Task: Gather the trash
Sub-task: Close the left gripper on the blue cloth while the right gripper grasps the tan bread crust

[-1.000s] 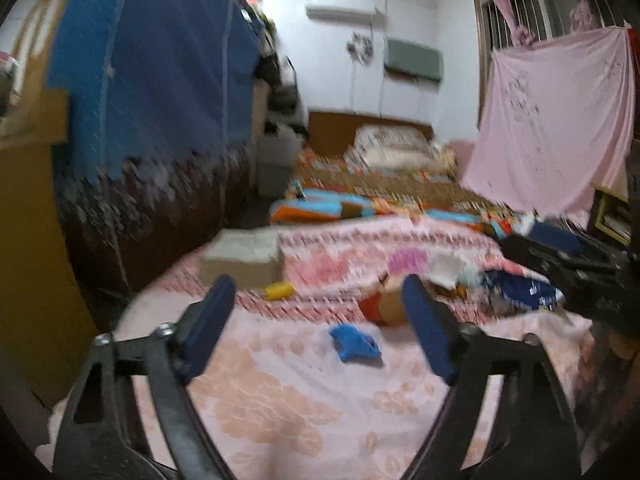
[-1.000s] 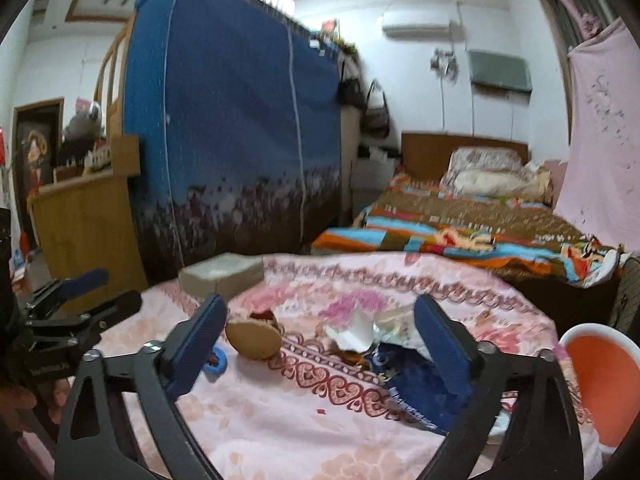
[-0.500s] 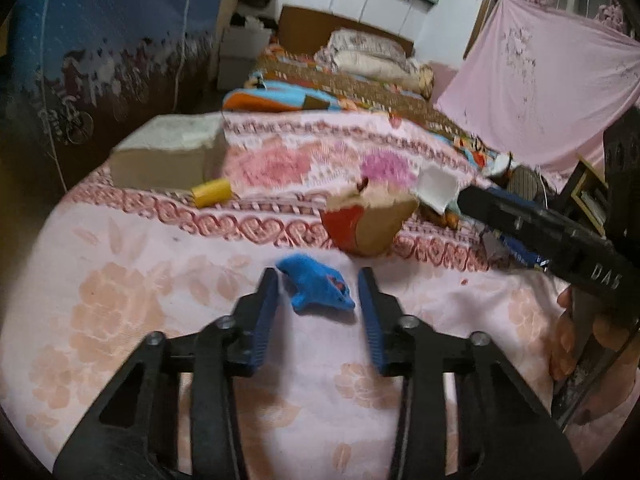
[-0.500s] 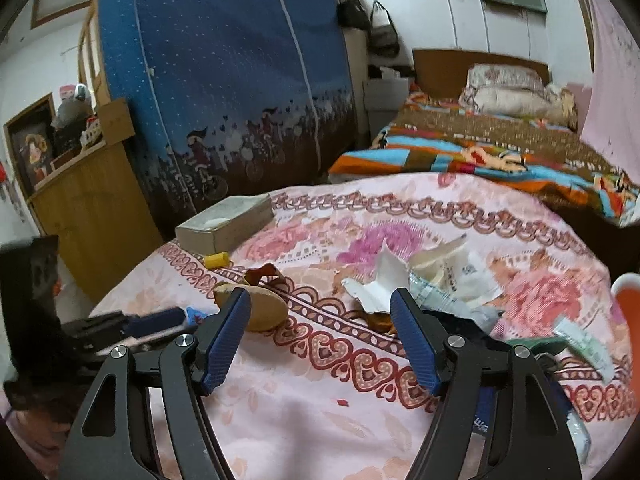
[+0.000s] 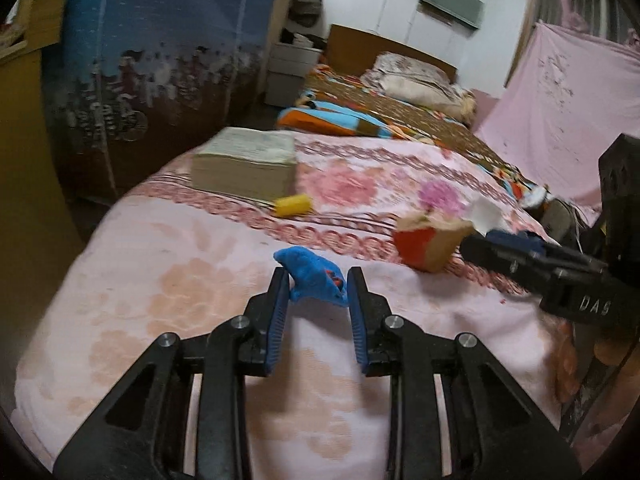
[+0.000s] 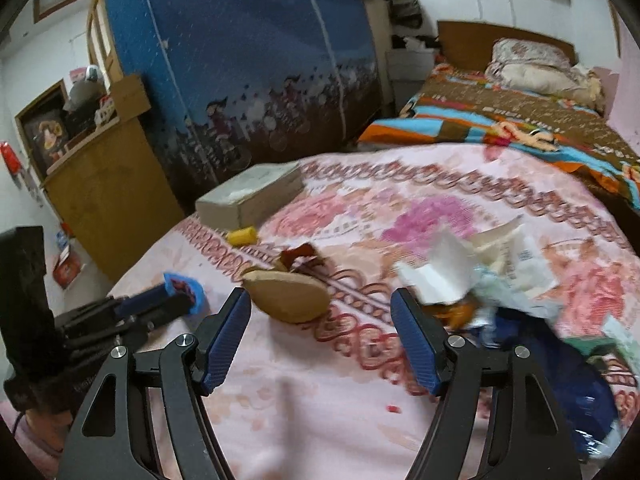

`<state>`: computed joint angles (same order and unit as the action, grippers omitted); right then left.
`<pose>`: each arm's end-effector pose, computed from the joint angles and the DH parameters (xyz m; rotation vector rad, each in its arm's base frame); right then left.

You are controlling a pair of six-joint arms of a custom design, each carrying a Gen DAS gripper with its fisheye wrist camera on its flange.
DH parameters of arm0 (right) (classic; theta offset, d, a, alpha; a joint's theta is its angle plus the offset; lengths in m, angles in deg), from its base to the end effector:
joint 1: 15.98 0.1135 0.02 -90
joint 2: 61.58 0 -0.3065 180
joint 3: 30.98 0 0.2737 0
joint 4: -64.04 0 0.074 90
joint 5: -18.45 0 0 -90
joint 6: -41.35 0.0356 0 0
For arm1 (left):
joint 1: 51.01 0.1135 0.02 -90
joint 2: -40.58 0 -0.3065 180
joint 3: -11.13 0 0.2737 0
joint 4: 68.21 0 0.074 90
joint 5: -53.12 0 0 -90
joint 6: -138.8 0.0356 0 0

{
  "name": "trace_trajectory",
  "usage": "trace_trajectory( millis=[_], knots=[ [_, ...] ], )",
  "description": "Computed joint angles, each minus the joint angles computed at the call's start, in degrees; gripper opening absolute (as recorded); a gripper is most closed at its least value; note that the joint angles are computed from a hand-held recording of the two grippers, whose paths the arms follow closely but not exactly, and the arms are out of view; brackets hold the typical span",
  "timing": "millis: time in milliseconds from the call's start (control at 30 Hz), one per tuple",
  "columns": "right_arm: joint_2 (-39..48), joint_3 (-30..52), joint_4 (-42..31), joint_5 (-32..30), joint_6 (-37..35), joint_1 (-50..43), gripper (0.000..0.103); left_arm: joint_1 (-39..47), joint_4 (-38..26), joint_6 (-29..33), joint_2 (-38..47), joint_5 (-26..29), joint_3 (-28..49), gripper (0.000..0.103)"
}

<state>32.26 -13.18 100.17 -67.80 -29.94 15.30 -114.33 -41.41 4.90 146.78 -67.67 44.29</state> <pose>0.1641 0.0970 0.0834 -0.2163 2.2850 0.3850 0.1320 -0.2221 0.0705 0.1343 2.2610 -0.3600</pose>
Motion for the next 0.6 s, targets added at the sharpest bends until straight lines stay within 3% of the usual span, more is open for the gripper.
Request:
trace_trajectory(
  millis=[200,300,367,600],
  knots=[
    [5.2,6.5,-5.6,-1.8,1.0,1.6,0.072,1.7,2.5,-1.5,0.0,0.4,-2.1,0.014],
    [6.9,9.2,-8.6,0.2,0.6,3.5,0.070,2.4,3.3,-2.3,0.9,1.5,-2.3,0.014],
    [7.8,10.1,-9.8,2.2,0.5,4.4,0.053,2.4,3.4,-2.3,1.1,1.7,-2.3,0.014],
    [6.6,5.5,-1.8,1.5,0.9,3.3,0.051,1.2,2.6,-1.8,0.5,0.1,-1.8,0.014]
  ],
)
